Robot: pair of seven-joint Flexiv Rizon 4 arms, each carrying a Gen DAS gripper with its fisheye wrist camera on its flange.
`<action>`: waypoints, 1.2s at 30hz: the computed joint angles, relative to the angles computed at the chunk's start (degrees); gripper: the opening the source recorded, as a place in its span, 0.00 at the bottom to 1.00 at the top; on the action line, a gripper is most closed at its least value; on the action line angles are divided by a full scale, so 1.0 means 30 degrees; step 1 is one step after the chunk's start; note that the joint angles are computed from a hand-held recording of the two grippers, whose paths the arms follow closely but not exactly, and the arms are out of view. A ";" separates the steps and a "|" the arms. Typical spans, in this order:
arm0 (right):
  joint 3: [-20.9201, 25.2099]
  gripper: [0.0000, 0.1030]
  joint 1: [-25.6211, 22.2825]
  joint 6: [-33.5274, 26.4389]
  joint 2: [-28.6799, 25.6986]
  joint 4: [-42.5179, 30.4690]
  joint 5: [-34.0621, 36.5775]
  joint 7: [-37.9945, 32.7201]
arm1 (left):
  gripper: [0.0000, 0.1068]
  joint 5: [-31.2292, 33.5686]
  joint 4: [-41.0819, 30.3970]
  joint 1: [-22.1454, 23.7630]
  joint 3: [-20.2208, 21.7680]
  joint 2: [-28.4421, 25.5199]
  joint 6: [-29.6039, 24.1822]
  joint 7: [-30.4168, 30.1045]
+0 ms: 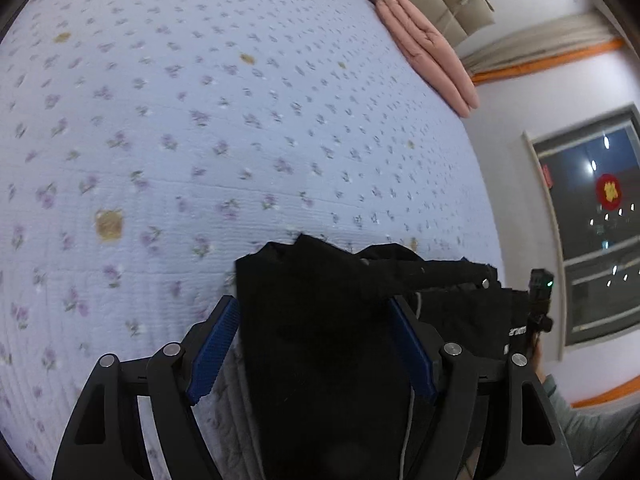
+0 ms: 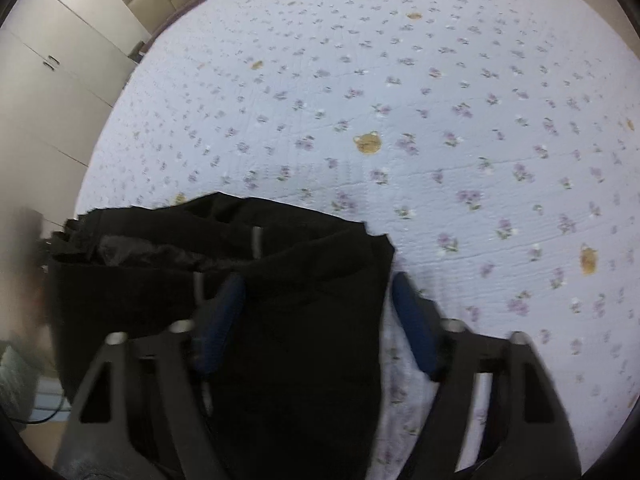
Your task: Fold large clothes
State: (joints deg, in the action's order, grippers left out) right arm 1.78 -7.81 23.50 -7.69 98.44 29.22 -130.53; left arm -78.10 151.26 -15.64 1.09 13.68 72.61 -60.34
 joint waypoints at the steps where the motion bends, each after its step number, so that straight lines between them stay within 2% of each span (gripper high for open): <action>1: 0.0094 0.30 0.0059 0.0384 0.0292 0.0331 -0.0182 -0.0106 | 0.34 0.0079 -0.0118 -0.0123 -0.0201 -0.0138 0.0170 0.0257; 2: 0.0170 0.18 0.0145 0.0900 0.0582 0.0726 -0.0417 -0.0327 | 0.18 0.1374 -0.0127 0.0027 -0.0308 -0.0179 0.0272 -0.0441; 4: 0.0281 0.14 0.0333 0.2261 0.1364 0.1730 -0.0807 -0.0862 | 0.14 0.5154 0.0028 0.0554 -0.0591 0.0090 0.1167 -0.2926; 7: 0.0320 0.09 0.0675 0.4744 0.3001 0.3434 -0.1504 -0.1093 | 0.11 1.1728 0.0239 0.2727 -0.1137 0.1442 0.1127 -0.7766; 8: 0.0264 0.09 0.0821 0.5451 0.3433 0.3825 -0.1727 -0.0954 | 0.11 1.3097 0.0287 0.3444 -0.1361 0.2035 0.1011 -0.8971; 9: 0.0408 0.08 0.0948 0.7219 0.4226 0.4648 -0.2365 -0.0579 | 0.11 1.4858 0.0316 0.4395 -0.1598 0.3027 0.0828 -1.0654; 10: 0.0460 0.08 0.1082 0.8842 0.5048 0.5264 -0.2598 -0.0570 | 0.11 1.5726 0.0329 0.4812 -0.1503 0.3928 0.0745 -1.1592; 12: -0.0019 0.08 0.1554 0.9526 0.5981 0.5212 -0.1988 -0.1011 | 0.11 1.5744 0.0142 0.4406 -0.0895 0.5080 0.1499 -1.2157; 13: -0.0115 0.08 0.1825 0.9884 0.6347 0.5113 -0.2022 -0.0936 | 0.11 1.6430 -0.0129 0.4648 -0.0839 0.5264 0.1400 -1.2460; 16: 0.0164 0.08 0.2686 1.2222 0.6068 0.5104 -0.3310 -0.0377 | 0.11 1.8985 -0.1257 0.6419 -0.1447 0.5173 0.0945 -1.3675; 18: 0.0114 0.08 0.3212 1.2832 0.5096 0.4726 -0.4122 0.0672 | 0.11 1.9776 -0.1656 0.6792 -0.1306 0.4148 0.1010 -1.4115; 20: 0.0395 0.09 0.3433 1.3866 0.3504 0.4669 -0.5979 0.2322 | 0.11 2.0642 -0.1949 0.7353 -0.1364 0.2354 0.1131 -1.4943; 21: 0.0527 0.09 0.3471 1.4496 0.2566 0.4903 -0.7585 0.3625 | 0.11 2.1094 -0.2082 0.7505 -0.1393 0.1636 0.1113 -1.5346; 23: 0.0422 0.10 0.3619 1.4539 0.0898 0.5262 -1.0535 0.6065 | 0.11 2.2427 -0.2467 0.8228 -0.1816 -0.0605 0.0723 -1.6654; 25: 0.0249 0.10 0.3752 1.4641 -0.0285 0.5726 -1.2409 0.7482 | 0.13 2.2805 -0.2651 0.7955 -0.1713 -0.2451 0.0950 -1.6972; 27: 0.0200 0.12 0.3807 1.4396 -0.1078 0.6214 -1.3429 0.8149 | 0.15 2.1723 -0.2469 0.7062 -0.1257 -0.3856 0.1500 -1.6138; 29: -0.0206 0.13 0.3951 1.5929 -0.1122 0.7261 -1.5303 0.9364 | 0.22 2.3624 -0.2892 0.7021 -0.0919 -0.4025 0.1174 -1.7358; 30: -0.0157 0.13 0.3840 1.6131 -0.1102 0.7349 -1.5510 0.9469 | 0.24 2.4236 -0.3133 0.6917 -0.0663 -0.3902 0.0858 -1.7767; 31: 0.0033 0.14 0.3645 1.5770 -0.1125 0.7131 -1.5243 0.9287 | 0.29 2.4646 -0.3262 0.6802 -0.0349 -0.3636 0.0621 -1.7988; 34: 0.0685 0.29 0.3041 1.4351 -0.1162 0.6224 -1.3840 0.7972 | 0.59 2.6481 -0.3712 0.6902 0.0600 -0.2380 -0.0986 -1.9340; 36: 0.1074 0.38 0.2690 1.3269 -0.0804 0.5614 -1.2396 0.6973 | 0.62 2.5433 -0.3054 0.6718 0.1414 -0.1232 -0.0918 -1.8525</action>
